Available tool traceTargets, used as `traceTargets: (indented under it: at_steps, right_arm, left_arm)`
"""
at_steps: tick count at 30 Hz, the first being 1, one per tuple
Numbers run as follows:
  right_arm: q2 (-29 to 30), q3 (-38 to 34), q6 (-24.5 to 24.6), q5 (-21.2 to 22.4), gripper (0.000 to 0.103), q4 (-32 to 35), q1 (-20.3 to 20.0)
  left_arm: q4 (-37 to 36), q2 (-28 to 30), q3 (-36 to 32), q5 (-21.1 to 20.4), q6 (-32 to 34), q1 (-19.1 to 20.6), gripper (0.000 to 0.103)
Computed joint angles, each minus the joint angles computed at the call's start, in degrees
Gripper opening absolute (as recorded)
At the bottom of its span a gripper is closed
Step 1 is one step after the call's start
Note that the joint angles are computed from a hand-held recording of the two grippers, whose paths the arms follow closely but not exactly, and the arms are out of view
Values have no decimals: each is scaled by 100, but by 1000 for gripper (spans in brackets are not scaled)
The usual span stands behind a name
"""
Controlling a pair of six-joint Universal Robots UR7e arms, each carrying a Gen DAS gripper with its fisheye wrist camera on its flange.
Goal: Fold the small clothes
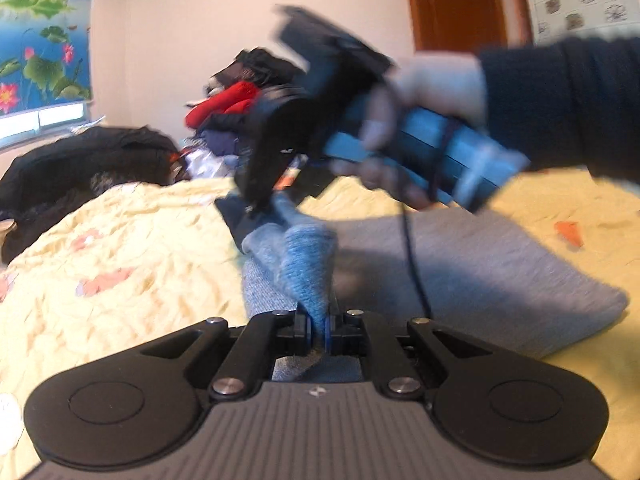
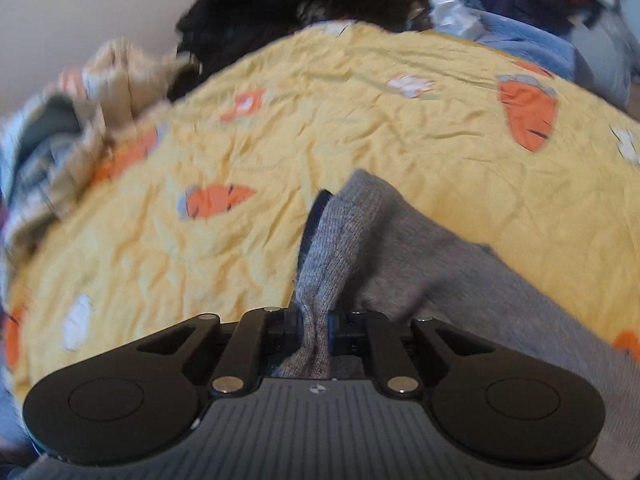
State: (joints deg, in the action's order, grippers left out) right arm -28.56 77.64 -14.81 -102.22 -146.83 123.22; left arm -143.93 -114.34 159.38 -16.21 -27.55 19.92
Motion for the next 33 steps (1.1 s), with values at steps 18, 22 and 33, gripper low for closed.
traceTargets:
  at_steps: [18,22,33]
  right_arm:
    - [-2778,3753,1027,1713,39,-2774,-2316]
    - [-2602,3511,1107,2132,53,-2801,-2417]
    - [-2207,2908,330,1467,21,-2455,-2076]
  left_arm:
    - [-4254,3885,-510,-1640,2113,262,6]
    - [-4259,4309,-643,-1476,2059,218,6]
    - [-4213,4380,-635,-1531,1891,80,6]
